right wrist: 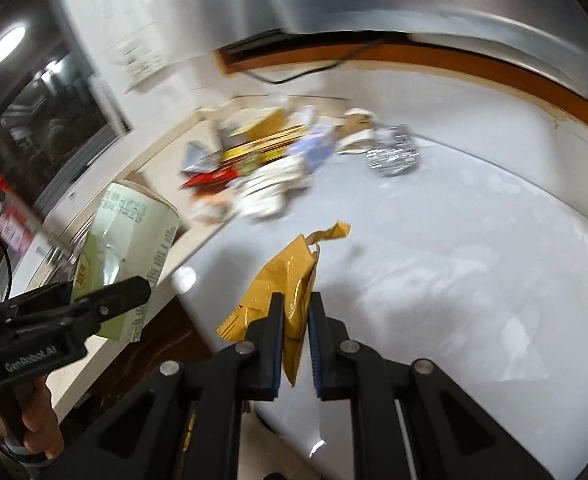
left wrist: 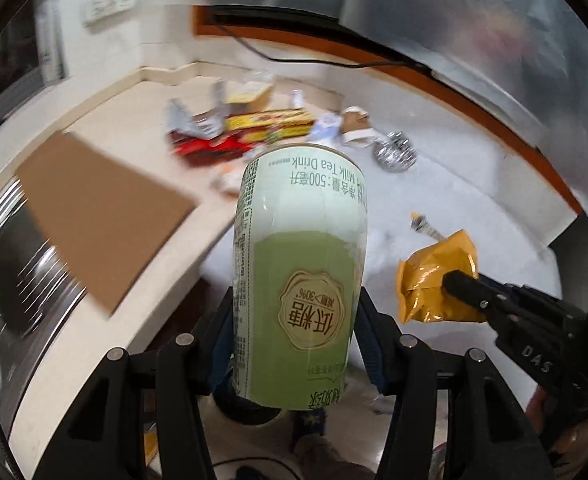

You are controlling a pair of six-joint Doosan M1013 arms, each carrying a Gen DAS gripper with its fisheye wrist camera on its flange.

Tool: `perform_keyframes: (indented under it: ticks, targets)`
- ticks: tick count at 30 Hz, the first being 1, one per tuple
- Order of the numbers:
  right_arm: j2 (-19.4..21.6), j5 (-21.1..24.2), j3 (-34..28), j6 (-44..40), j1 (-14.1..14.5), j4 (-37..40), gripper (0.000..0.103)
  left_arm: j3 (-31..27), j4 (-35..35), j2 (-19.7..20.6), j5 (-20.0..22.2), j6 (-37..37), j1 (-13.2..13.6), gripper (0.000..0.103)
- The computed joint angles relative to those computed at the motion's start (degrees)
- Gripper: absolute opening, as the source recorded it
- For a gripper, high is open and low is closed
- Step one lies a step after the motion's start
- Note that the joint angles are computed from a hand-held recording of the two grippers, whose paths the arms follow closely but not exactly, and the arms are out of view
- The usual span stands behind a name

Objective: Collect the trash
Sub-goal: 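Carry can and bag down to the floor bin and release both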

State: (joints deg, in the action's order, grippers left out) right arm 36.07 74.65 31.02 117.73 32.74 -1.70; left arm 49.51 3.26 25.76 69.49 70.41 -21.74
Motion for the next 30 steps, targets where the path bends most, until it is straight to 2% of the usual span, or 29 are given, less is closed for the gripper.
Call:
perform_keyframes:
  ticks: [4, 8, 12, 18, 21, 30]
  targets:
    - [-2.82, -2.95, 5.6, 0.63, 4.15, -2.01, 0.011, 13.24, 0.0, -7.68, -6.58, 0.3, 1.05, 0.054]
    - [-4.75, -4.11, 11.41, 1.8, 7.33, -2.17, 0.011, 20.87, -0.63, -11.46, -7.52, 2.07, 1.7, 0.054]
    - [-5.34, -3.8, 16.65, 2.28, 8.92, 0.26, 0.011, 27.95, -2.6, -13.58, -9.35, 3.86, 2.32, 0.054]
    - [-3.65, -4.54, 22.8, 1.3, 9.29, 2.14, 0.011, 34.55, -7.92, -11.2, -10.34, 6.31, 4.07, 0.054]
    - [-2.08, -6.88, 26.44, 0.36, 8.51, 3.24, 0.011, 37.23, -7.86, -8.85, -13.01, 6.5, 4.42, 0.055]
    - [6.23, -10.74, 27.69, -4.64, 6.38, 7.05, 0.014, 40.48, -8.64, -0.75, -20.33, 8.48, 6.1, 0.058]
